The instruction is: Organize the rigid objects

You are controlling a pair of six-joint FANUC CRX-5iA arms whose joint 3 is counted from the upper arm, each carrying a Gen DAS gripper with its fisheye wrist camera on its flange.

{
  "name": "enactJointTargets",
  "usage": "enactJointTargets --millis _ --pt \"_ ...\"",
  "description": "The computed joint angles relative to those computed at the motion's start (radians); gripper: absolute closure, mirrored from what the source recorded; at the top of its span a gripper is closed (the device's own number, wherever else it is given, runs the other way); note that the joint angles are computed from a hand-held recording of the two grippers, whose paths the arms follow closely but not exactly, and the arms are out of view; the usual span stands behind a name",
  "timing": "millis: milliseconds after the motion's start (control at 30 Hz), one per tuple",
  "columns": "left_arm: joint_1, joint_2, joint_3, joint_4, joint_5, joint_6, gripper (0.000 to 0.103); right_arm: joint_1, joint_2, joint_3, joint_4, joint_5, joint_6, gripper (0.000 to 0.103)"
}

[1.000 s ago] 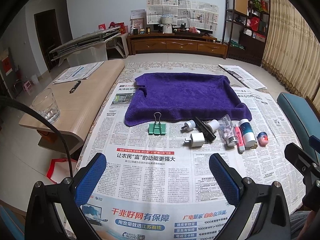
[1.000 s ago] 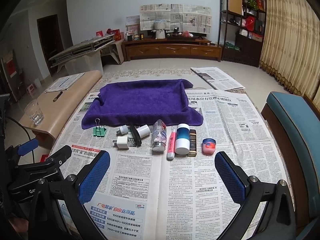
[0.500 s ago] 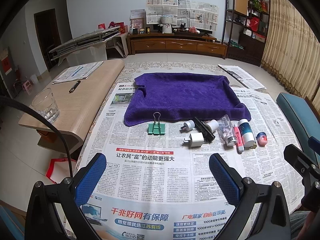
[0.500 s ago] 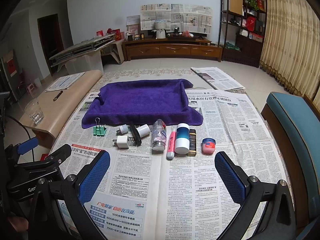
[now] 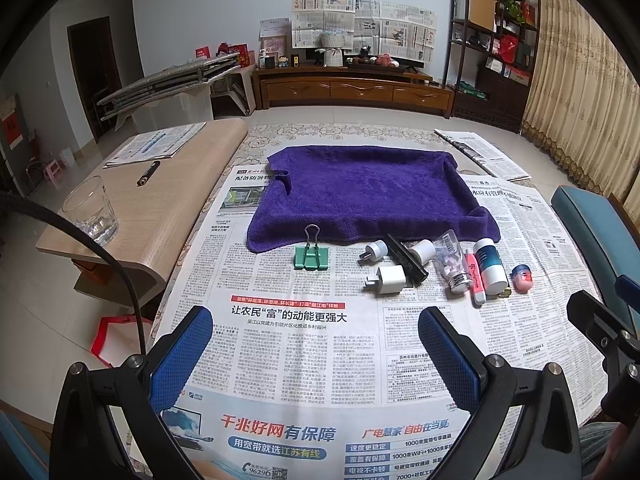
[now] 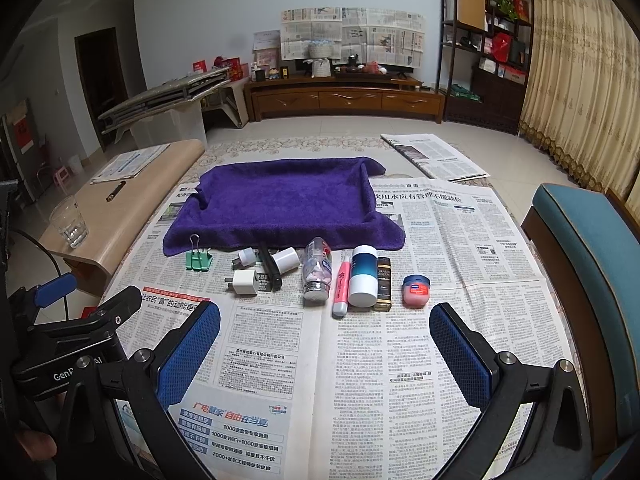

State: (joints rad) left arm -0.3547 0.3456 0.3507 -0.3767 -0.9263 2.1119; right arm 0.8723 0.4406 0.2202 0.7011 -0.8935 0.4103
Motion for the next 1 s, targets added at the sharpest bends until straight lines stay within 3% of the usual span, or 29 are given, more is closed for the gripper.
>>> enactJointTargets --millis 1000 --pt "0.011 0.004 -0.003 0.015 0.011 0.001 0.0 -0.011 -0.017 -0.024 -0.012 0.008 0.001 0.0"
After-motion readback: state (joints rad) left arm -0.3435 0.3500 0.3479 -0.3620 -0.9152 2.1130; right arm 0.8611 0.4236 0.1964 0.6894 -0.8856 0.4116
